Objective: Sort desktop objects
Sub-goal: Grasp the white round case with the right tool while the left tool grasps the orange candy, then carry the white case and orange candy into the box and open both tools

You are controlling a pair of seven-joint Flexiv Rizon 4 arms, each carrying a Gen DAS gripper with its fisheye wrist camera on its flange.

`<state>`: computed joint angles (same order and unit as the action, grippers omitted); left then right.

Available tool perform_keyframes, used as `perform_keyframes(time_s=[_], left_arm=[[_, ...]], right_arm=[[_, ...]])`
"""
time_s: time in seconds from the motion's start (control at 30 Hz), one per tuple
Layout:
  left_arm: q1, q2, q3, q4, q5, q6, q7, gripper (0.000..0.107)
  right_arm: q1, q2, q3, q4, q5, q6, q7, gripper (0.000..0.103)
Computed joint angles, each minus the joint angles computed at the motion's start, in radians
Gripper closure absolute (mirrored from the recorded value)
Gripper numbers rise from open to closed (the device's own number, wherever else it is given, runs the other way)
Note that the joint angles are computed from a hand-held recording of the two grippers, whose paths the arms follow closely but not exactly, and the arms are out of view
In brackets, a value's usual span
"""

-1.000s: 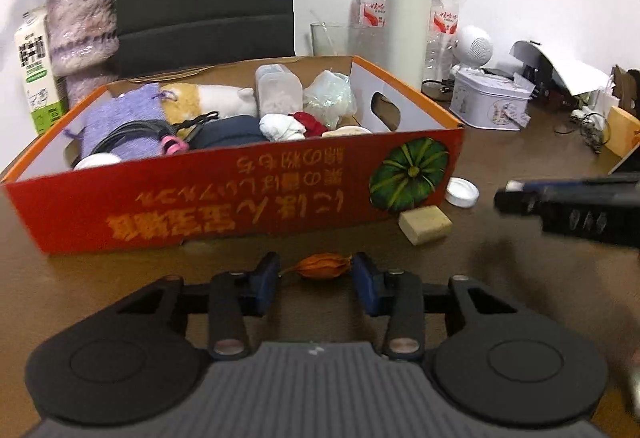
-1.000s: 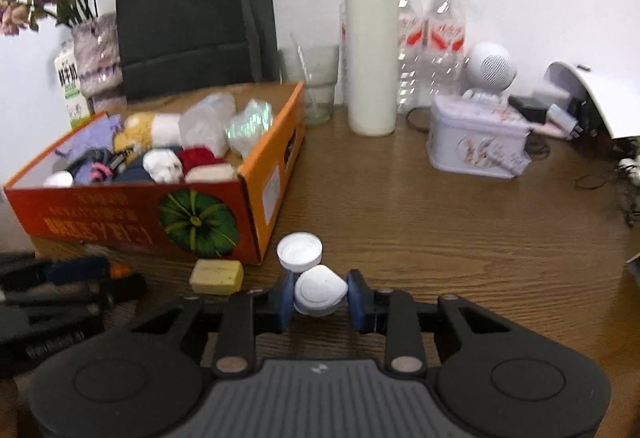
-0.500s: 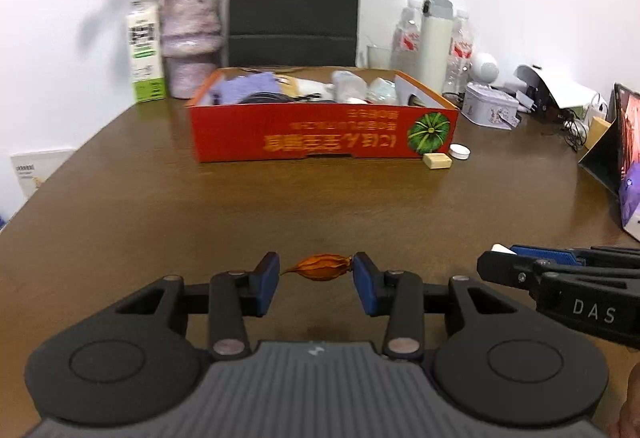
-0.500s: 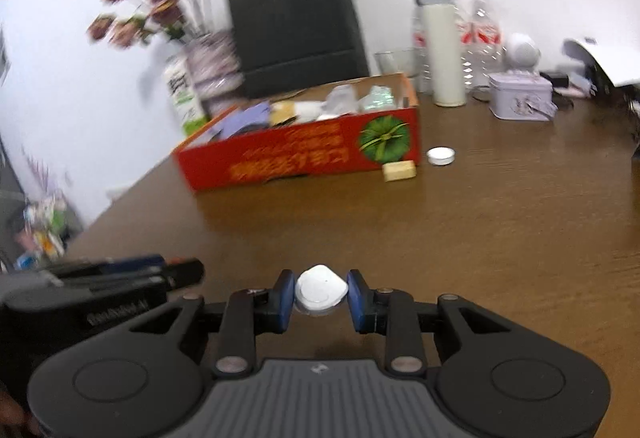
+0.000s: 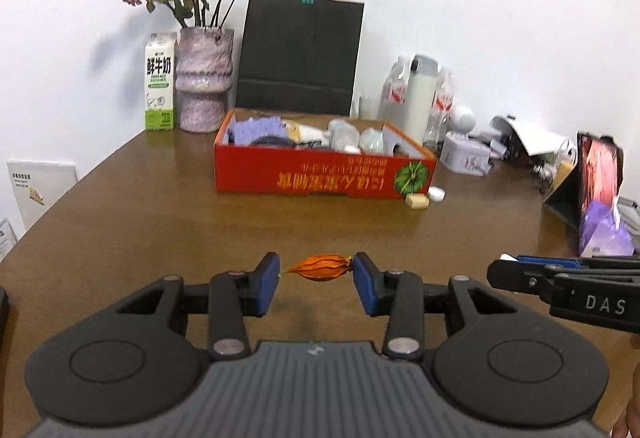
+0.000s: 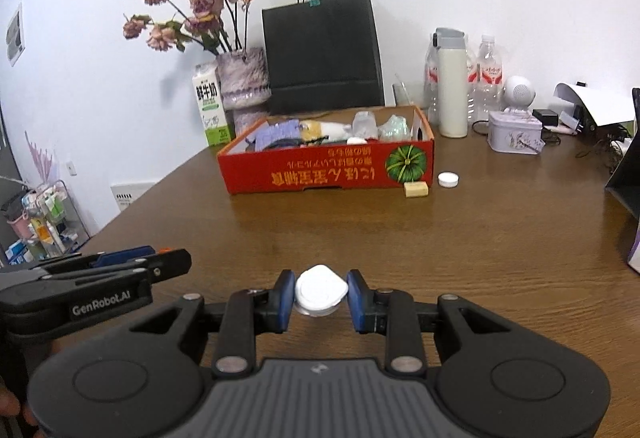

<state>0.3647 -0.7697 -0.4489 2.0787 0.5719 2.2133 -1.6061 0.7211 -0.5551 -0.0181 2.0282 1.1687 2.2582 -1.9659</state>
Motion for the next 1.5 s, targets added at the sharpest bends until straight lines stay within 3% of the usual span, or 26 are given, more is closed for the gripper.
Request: perform_keyframes(time_s=[0.1, 0.23, 0.3, 0.4, 0.53, 0.67, 0.7, 0.77, 0.87, 0.93, 0.97, 1.0, 1.03, 1.07, 1.1, 1.23, 1.43, 1.5], left_arm=[[0.091, -0.028, -0.121, -0.049, 0.06, -0.075, -0.015, 0.066], [0.105, -0.063, -0.194, -0.13, 0.03, -0.123, 0.017, 0.066], [0.108, -0.095, -0.241, -0.189, 0.018, -0.175, 0.053, 0.066], [0.156, -0.196, -0.406, -0.325, 0.035, -0.39, 0.174, 0.065], [0.121, -0.345, -0.557, -0.528, -0.055, -0.629, 0.366, 0.065], [-0.071, -0.399, -0.473, -0.823, -0.102, -0.817, 0.401, 0.065], [-0.141, -0.408, -0.418, -0.905, -0.18, -0.869, 0.461, 0.065], [-0.256, -0.439, -0.312, -1.061, -0.258, -0.956, 0.482, 0.065], [-0.338, -0.49, -0.231, -1.211, -0.272, -1.036, 0.447, 0.064], [-0.343, -0.502, -0.219, -1.218, -0.303, -1.036, 0.46, 0.054], [-0.33, -0.508, -0.236, -1.202, -0.32, -1.016, 0.488, 0.035], [-0.316, -0.517, -0.264, -1.188, -0.338, -0.99, 0.524, 0.024], [-0.313, -0.519, -0.265, -1.183, -0.353, -0.971, 0.529, 0.024], [-0.314, -0.512, -0.255, -1.176, -0.368, -0.963, 0.519, 0.025], [-0.317, -0.5, -0.236, -1.169, -0.382, -0.962, 0.504, 0.025], [-0.295, -0.414, -0.181, -1.015, -0.408, -0.831, 0.433, 0.024], [-0.23, -0.263, -0.148, -0.708, -0.442, -0.594, 0.371, 0.012], [-0.184, -0.226, -0.179, -0.608, -0.44, -0.543, 0.391, 0.009]], right_arm=[[-0.007, 0.021, -0.035, -0.015, 0.013, -0.025, -0.043, 0.076], [-0.054, 0.03, -0.052, -0.027, -0.061, -0.029, -0.036, 0.076], [-0.063, 0.03, -0.101, -0.059, -0.085, -0.078, -0.06, 0.076], [-0.072, 0.02, -0.202, -0.12, -0.149, -0.193, -0.061, 0.076], [-0.117, -0.044, -0.325, -0.264, -0.243, -0.411, 0.001, 0.076], [-0.208, -0.176, -0.389, -0.475, -0.352, -0.649, 0.143, 0.076], [-0.247, -0.211, -0.379, -0.539, -0.372, -0.705, 0.173, 0.076], [-0.286, -0.304, -0.411, -0.673, -0.429, -0.823, 0.284, 0.076], [-0.308, -0.426, -0.462, -0.809, -0.527, -0.931, 0.415, 0.076], [-0.341, -0.478, -0.45, -0.89, -0.573, -1.008, 0.469, 0.076], [-0.36, -0.492, -0.428, -0.92, -0.583, -1.02, 0.473, 0.073], [-0.382, -0.505, -0.397, -0.946, -0.583, -1.007, 0.462, 0.067], [-0.395, -0.516, -0.379, -0.965, -0.588, -0.998, 0.467, 0.058], [-0.395, -0.526, -0.386, -0.976, -0.602, -0.998, 0.503, 0.04], [-0.385, -0.528, -0.4, -0.967, -0.616, -0.984, 0.537, 0.036], [-0.372, -0.471, -0.376, -0.875, -0.648, -0.897, 0.546, 0.038], [-0.245, -0.308, -0.413, -0.533, -0.71, -0.679, 0.526, 0.035], [-0.181, -0.258, -0.442, -0.405, -0.721, -0.604, 0.529, 0.028]])
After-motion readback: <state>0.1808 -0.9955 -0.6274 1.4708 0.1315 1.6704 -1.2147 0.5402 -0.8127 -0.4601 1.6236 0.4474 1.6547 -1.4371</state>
